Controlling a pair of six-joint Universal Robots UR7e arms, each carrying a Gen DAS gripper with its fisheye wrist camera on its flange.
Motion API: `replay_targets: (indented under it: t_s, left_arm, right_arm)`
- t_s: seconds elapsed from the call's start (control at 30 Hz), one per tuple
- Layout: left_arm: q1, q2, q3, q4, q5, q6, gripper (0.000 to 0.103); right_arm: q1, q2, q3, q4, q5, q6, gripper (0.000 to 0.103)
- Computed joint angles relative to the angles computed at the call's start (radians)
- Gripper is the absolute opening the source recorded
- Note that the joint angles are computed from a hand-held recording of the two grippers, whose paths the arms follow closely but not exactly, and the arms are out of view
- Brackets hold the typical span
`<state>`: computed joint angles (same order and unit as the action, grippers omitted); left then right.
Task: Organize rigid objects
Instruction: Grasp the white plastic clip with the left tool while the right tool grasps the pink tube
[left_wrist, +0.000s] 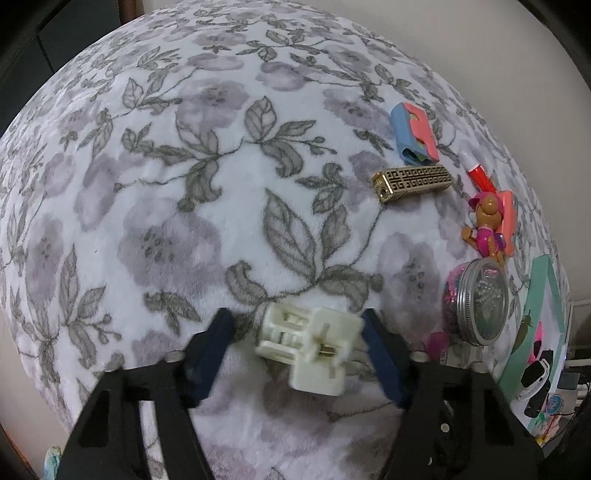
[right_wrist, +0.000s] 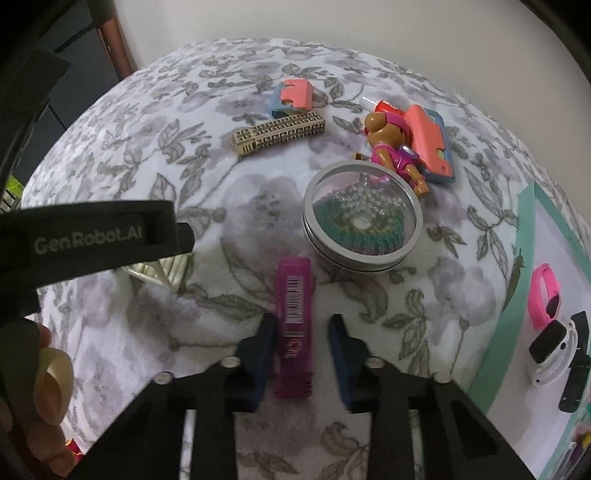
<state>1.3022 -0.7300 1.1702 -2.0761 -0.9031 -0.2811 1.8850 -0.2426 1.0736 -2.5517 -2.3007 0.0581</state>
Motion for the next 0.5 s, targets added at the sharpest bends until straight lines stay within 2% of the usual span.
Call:
replay_targets:
  t_s: [0.03, 0.27, 0.5]
  left_arm:
    - [0.0, -0.003, 0.003, -0.006, -0.004, 0.004, 0.057]
    - [-0.002, -0.021, 0.021, -0.033, -0.044, 0.009, 0.056]
    - [-0.04, -0.072, 0.092, -0.139, -0.056, 0.051, 0.056]
  right_arm:
    - [-0.001, -0.001, 0.002, -0.003, 0.003, 0.004, 0.022]
    - [-0.01, -0.043, 0.044, -0.004, 0.044, 0.038, 0.021]
    - [0.001, -0.105, 0.128, -0.036, 0.052, 0.083, 0.021]
